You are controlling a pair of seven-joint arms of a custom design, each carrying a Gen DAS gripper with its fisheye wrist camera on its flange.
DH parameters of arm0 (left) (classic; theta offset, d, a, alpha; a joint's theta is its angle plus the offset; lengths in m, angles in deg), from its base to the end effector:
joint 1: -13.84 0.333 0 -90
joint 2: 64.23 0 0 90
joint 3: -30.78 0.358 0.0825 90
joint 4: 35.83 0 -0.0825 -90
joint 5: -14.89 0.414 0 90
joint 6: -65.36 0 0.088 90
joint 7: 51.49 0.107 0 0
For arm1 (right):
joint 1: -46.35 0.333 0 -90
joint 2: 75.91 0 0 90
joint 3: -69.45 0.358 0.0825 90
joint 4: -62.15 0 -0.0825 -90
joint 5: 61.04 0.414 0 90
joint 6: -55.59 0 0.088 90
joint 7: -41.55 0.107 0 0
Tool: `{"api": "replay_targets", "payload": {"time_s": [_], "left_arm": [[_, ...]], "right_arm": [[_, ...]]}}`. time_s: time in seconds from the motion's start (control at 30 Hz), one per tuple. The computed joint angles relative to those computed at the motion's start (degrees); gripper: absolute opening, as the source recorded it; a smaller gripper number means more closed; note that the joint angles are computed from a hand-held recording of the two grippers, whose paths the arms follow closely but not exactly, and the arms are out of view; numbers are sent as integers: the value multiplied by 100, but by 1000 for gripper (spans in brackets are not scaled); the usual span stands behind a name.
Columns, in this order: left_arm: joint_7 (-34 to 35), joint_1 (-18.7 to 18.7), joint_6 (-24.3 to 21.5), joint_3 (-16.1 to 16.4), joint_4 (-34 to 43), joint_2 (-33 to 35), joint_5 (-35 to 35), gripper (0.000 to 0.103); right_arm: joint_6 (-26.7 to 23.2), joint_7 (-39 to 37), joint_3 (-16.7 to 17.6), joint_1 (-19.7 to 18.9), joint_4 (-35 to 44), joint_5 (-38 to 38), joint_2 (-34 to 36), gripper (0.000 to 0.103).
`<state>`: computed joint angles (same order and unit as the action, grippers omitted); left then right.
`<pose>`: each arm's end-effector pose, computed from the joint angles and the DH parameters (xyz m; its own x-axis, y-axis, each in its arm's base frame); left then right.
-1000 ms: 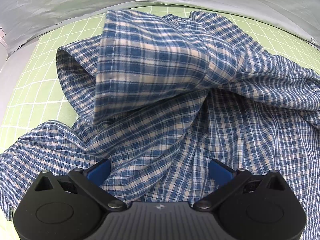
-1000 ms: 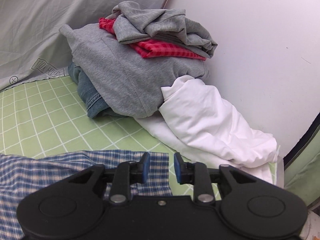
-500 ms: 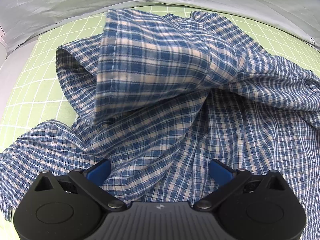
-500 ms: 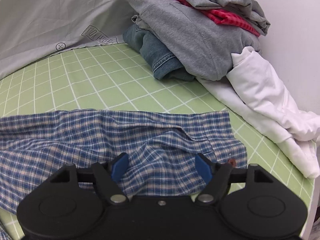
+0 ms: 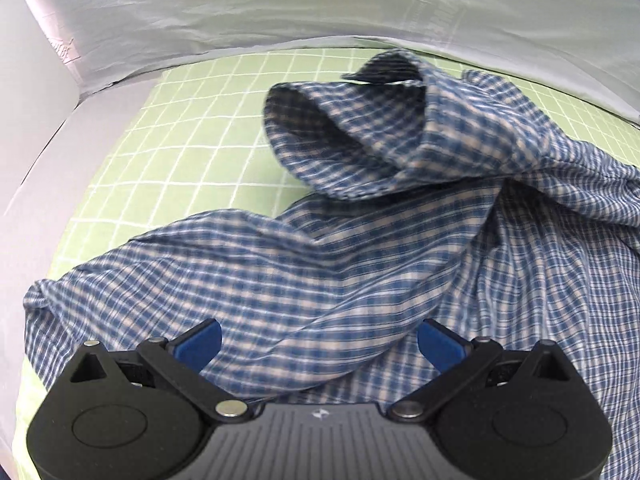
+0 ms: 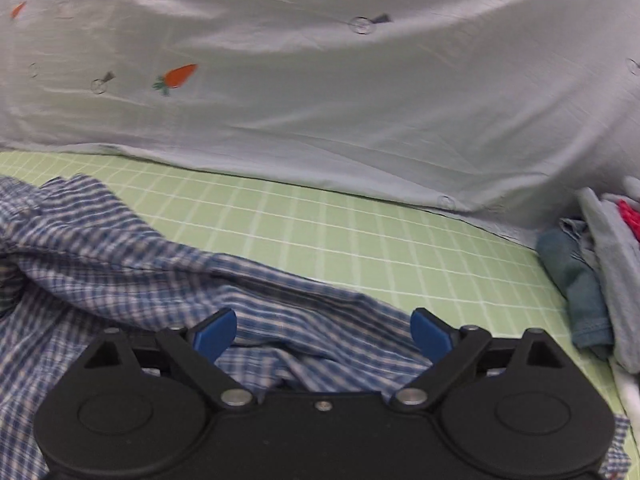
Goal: Fold clothes
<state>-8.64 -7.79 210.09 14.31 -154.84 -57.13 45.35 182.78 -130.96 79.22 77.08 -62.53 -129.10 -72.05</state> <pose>0.4919 -0.3863 0.4296 -0.2000 -0.9767 -0.0777 -0.8687 0.2134 -0.4470 0.4606 0.3530 0.3981 -0.3026 -0.9284 0.2158 -0.6531 0.0371 -0.7564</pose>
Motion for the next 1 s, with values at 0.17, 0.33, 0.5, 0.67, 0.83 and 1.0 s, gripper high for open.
{"api": "replay_targets", "payload": {"time_s": [0.17,0.33,0.5,0.67,0.83,1.0], "left_arm": [[-177,158,169,92,-245,-123,-133,103],[91,302,384,119,-407,-208,-238,103],[188,363,500,119,-536,-312,-458,103],[114,385,640,118,-820,-527,-667,103],[0,415,580,168,-405,-183,-598,103],[-129,344,424,192,-14,26,-58,103]], "right_arm": [[969,-904,-107,111,1082,-509,975,95],[1548,-1984,-366,302,1959,-448,1703,95],[1797,-1994,-877,366,2544,-598,2028,88],[484,-1085,-1198,257,2887,143,2168,86],[350,-615,-1118,-33,2359,580,1812,86],[657,-930,-846,-143,1900,700,1605,86]]}}
